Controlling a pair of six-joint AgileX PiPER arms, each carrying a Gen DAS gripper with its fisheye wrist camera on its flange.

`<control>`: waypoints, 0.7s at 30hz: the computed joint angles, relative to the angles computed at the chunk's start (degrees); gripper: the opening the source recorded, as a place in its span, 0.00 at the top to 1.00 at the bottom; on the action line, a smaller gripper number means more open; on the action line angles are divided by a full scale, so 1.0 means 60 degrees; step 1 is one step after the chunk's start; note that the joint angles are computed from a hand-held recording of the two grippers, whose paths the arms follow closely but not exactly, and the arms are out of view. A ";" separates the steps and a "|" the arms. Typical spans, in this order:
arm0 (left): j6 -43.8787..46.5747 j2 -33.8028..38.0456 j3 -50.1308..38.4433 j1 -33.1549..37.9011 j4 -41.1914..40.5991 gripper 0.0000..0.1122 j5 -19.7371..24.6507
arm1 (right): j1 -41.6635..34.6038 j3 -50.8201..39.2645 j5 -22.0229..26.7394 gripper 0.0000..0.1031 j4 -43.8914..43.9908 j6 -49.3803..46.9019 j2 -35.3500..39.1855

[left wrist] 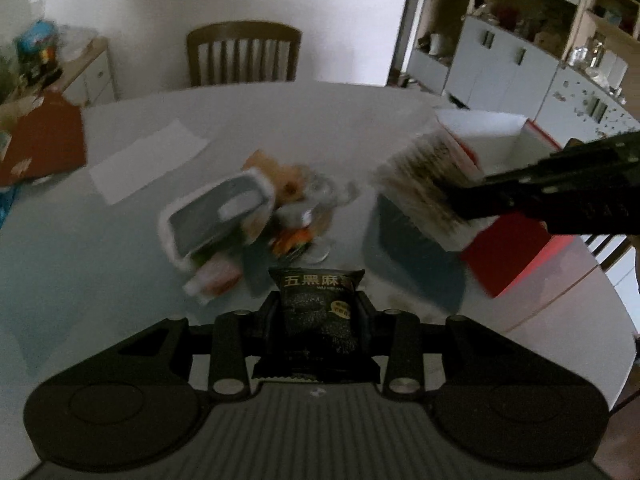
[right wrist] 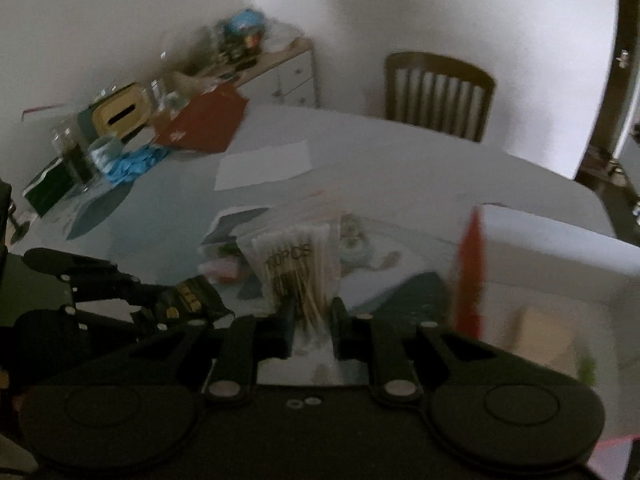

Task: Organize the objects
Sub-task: 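Grasp the black snack packet with the left tool while the right tool grasps the cotton swab bag, then carry the snack packet and swab bag into the shoebox and open both tools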

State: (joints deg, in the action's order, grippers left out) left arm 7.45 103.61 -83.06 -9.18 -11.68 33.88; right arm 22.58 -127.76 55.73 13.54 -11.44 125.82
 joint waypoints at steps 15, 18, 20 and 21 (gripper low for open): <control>-0.1622 0.2082 -0.4209 -0.1971 0.1356 0.68 0.1323 | -0.2230 0.2634 -0.1117 0.84 0.1072 -0.1461 -0.1740; -0.1891 0.2743 -0.5344 -0.2372 0.1677 0.68 0.1737 | -0.2667 0.2799 -0.1149 0.84 0.1331 -0.1844 -0.1814; -0.2041 0.3237 -0.6223 -0.2598 0.1818 0.68 0.2125 | -0.2971 0.2890 -0.1156 0.84 0.1498 -0.2067 -0.1833; -0.2080 0.3491 -0.6673 -0.2692 0.1856 0.68 0.2328 | -0.3075 0.2883 -0.1148 0.84 0.1546 -0.2130 -0.1811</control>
State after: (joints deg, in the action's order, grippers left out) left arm -5.03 124.56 -123.10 -25.33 -0.55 47.84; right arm 4.12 -110.46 48.84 22.81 -24.22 114.95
